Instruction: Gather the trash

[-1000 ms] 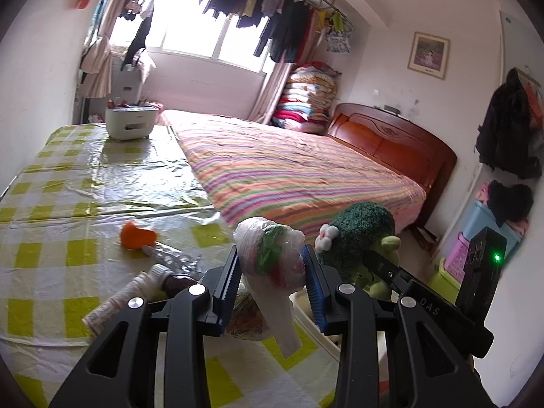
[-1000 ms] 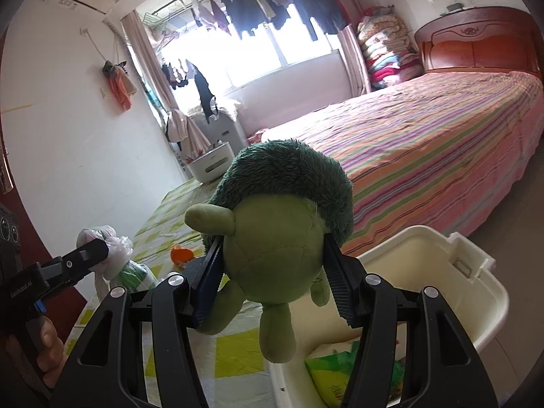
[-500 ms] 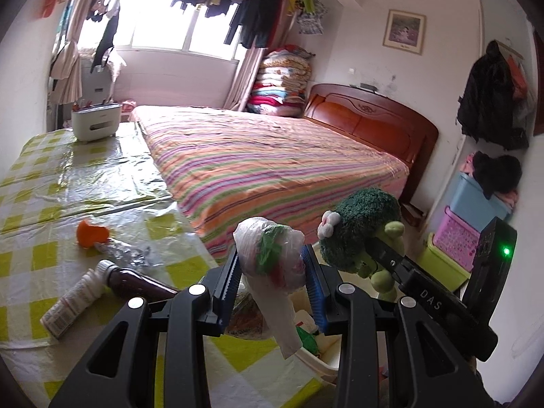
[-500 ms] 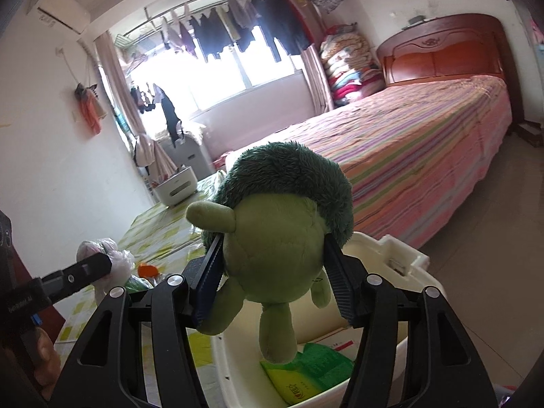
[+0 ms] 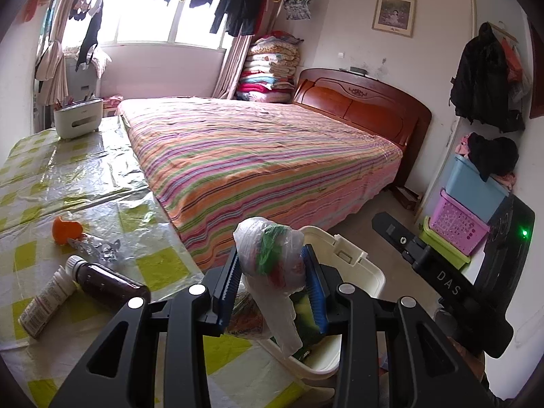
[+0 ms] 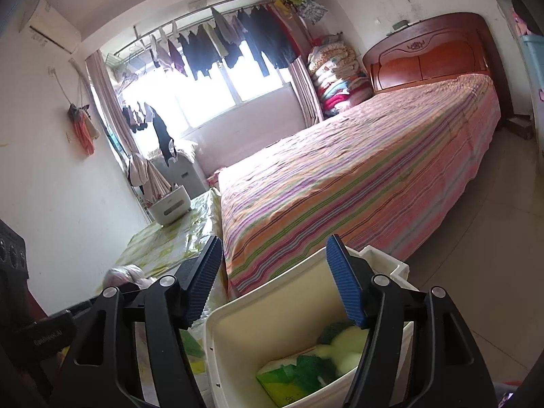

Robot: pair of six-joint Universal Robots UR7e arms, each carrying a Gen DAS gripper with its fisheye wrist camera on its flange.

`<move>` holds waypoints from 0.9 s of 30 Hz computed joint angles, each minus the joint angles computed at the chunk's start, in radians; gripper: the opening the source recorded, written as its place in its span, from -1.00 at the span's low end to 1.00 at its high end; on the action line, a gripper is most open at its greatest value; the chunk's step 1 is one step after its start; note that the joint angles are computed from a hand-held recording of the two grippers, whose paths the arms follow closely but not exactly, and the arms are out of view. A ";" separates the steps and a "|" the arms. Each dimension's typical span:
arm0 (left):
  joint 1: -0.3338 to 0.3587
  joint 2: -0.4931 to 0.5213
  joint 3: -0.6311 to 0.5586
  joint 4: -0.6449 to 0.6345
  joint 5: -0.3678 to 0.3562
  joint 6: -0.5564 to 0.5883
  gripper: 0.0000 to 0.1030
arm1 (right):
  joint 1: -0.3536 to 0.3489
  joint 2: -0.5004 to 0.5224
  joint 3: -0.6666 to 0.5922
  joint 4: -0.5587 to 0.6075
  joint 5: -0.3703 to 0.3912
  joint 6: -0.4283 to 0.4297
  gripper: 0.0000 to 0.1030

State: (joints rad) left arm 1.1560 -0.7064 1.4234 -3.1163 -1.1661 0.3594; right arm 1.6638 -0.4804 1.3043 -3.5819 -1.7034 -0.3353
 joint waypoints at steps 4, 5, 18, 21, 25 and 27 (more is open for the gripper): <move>-0.003 0.009 -0.007 0.015 -0.005 -0.006 -0.32 | -0.013 -0.010 0.014 -0.021 0.014 0.011 0.35; -0.003 0.011 -0.009 0.018 -0.008 -0.007 -0.32 | -0.014 -0.010 0.015 -0.023 0.017 0.013 0.35; -0.006 0.044 -0.051 0.101 -0.049 -0.033 -0.32 | -0.025 -0.012 0.029 -0.054 0.035 0.030 0.35; -0.007 0.050 -0.054 0.109 -0.051 -0.031 -0.31 | -0.028 -0.011 0.029 -0.055 0.036 0.036 0.36; -0.013 0.061 -0.053 0.111 -0.035 -0.003 -0.24 | -0.029 -0.011 0.034 -0.058 0.038 0.037 0.37; -0.016 0.061 -0.047 0.101 -0.034 0.009 -0.09 | -0.030 -0.010 0.032 -0.057 0.037 0.037 0.37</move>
